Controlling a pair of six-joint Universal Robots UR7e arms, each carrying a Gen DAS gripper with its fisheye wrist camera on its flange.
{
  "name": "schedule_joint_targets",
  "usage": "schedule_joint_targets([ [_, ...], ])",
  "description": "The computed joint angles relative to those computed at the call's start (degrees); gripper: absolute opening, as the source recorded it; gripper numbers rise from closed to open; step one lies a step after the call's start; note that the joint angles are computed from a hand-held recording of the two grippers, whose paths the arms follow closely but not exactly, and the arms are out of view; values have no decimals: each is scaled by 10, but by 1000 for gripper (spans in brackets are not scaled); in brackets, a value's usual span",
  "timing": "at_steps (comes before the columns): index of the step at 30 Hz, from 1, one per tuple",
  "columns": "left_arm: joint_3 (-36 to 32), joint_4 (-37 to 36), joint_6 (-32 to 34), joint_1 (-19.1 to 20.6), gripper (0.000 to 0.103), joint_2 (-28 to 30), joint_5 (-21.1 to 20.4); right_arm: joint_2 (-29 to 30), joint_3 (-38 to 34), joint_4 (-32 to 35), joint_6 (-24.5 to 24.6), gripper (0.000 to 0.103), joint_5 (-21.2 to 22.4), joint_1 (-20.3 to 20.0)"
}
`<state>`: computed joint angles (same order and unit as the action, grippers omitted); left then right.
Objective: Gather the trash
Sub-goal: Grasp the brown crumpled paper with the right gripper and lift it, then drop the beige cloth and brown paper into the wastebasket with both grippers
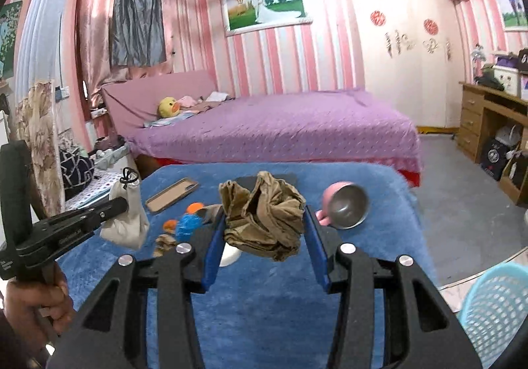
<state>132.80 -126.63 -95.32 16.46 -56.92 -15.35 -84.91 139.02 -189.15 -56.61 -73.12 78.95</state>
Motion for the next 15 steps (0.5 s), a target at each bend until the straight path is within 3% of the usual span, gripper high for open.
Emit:
schedule_joint_targets([
  [9,-33,-221,187,-5,0,87,-6,-62,-10,17,16,45,36,-39],
  [15,-66,-356,308,-9,0,141,-10,-80,-29,28,19,45,22,-54],
])
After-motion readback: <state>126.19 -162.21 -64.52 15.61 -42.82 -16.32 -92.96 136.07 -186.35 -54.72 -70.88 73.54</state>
